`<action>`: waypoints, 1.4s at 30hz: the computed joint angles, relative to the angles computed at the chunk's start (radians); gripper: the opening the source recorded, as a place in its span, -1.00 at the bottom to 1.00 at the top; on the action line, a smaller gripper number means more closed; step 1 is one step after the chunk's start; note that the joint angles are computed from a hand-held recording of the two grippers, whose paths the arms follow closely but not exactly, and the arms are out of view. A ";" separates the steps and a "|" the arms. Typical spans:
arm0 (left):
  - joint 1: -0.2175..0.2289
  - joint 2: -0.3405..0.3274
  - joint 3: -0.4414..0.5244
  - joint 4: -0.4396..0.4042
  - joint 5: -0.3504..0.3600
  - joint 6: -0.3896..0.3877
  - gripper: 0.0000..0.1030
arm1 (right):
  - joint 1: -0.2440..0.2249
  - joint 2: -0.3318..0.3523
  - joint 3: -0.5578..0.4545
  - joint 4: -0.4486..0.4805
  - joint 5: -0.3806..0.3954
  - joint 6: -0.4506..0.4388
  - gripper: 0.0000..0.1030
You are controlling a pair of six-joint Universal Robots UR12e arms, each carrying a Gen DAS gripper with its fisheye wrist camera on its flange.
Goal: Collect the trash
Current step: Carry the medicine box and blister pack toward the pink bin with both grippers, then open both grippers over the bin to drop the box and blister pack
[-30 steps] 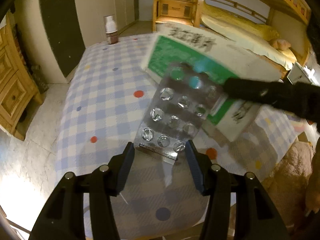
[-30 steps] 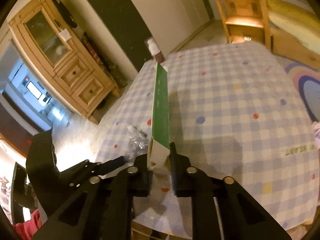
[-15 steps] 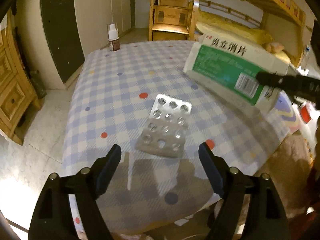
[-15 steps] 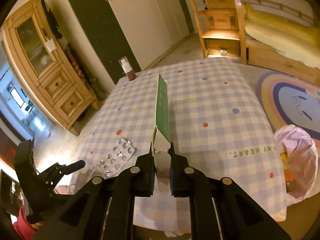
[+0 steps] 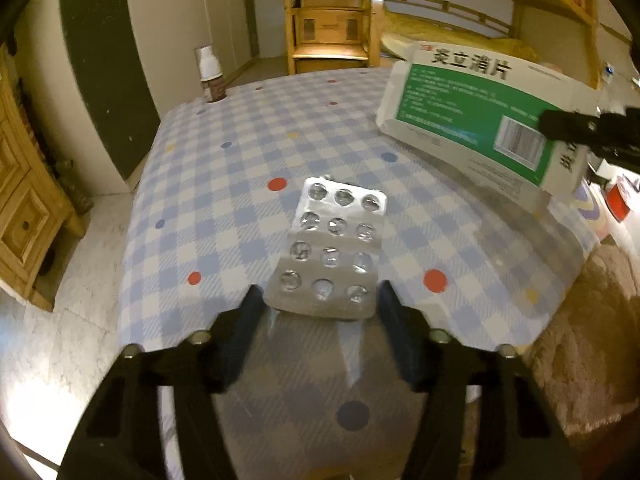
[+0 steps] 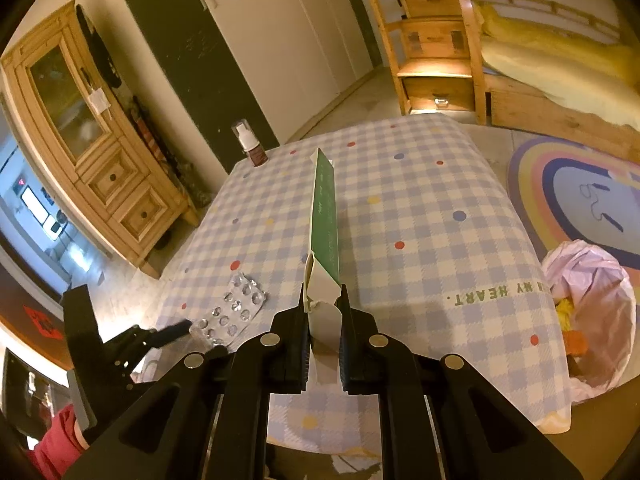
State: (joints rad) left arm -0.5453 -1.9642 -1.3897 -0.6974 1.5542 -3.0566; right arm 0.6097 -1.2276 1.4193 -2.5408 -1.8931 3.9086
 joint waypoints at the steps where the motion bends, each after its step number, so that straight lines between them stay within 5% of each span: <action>1: -0.002 0.002 0.000 -0.004 0.007 -0.002 0.08 | 0.000 -0.001 0.001 0.000 -0.001 0.001 -0.78; 7: 0.000 0.022 0.001 0.038 -0.047 -0.083 0.07 | 0.007 -0.008 0.001 0.003 -0.036 -0.005 -0.78; 15: -0.052 -0.010 0.097 0.105 -0.041 -0.070 0.08 | 0.028 -0.051 0.030 0.025 -0.172 -0.013 -0.78; 29: -0.163 -0.183 0.357 -0.026 -0.163 0.062 0.08 | 0.018 -0.238 0.237 0.168 -0.391 0.243 -0.78; 38: -0.206 -0.292 0.518 -0.133 -0.219 0.124 0.08 | -0.040 -0.322 0.339 0.296 -0.360 0.425 -0.77; 42: -0.211 -0.321 0.559 -0.162 -0.229 0.138 0.08 | -0.085 -0.336 0.374 0.276 -0.337 0.439 -0.37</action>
